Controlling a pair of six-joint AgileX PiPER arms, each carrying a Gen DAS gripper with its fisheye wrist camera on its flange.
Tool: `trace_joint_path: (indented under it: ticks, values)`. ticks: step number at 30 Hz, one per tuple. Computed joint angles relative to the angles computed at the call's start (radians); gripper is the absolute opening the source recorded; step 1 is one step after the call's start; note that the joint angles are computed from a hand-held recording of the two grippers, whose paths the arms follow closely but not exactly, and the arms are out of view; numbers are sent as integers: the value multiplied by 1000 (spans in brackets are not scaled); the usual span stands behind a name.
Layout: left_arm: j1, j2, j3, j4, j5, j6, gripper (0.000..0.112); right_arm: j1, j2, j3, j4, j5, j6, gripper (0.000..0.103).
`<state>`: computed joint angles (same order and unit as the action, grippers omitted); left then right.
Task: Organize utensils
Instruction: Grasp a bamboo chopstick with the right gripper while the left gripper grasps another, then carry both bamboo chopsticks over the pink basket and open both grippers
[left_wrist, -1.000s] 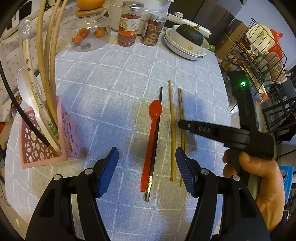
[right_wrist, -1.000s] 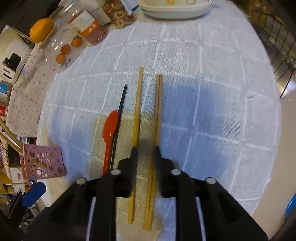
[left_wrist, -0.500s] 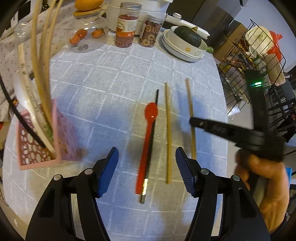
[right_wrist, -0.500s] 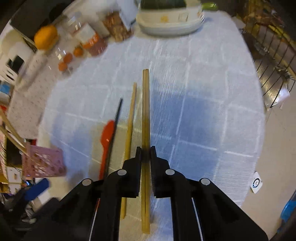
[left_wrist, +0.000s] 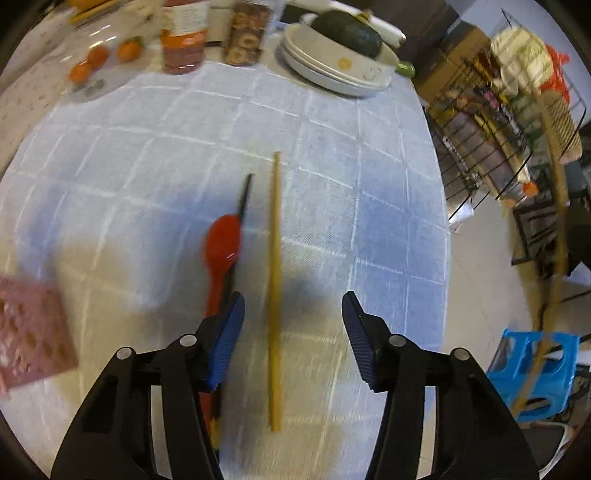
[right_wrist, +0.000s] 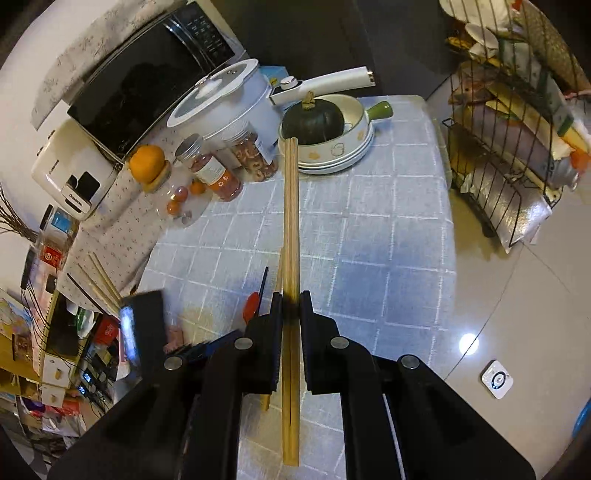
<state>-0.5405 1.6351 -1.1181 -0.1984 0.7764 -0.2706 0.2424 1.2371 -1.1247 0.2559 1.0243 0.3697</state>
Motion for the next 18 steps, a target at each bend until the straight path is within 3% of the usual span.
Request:
trace_joint_path:
  ticks: [9, 12, 18]
  values:
    - [-70, 268, -258, 231, 107, -160, 24, -114, -65, 10, 85, 44, -93, 10]
    - [-101, 278, -271, 329, 123, -232, 6, -135, -66, 15, 100, 44, -110, 10]
    - [-95, 136, -139, 265, 57, -150, 5, -129, -63, 22, 99, 35, -111, 10]
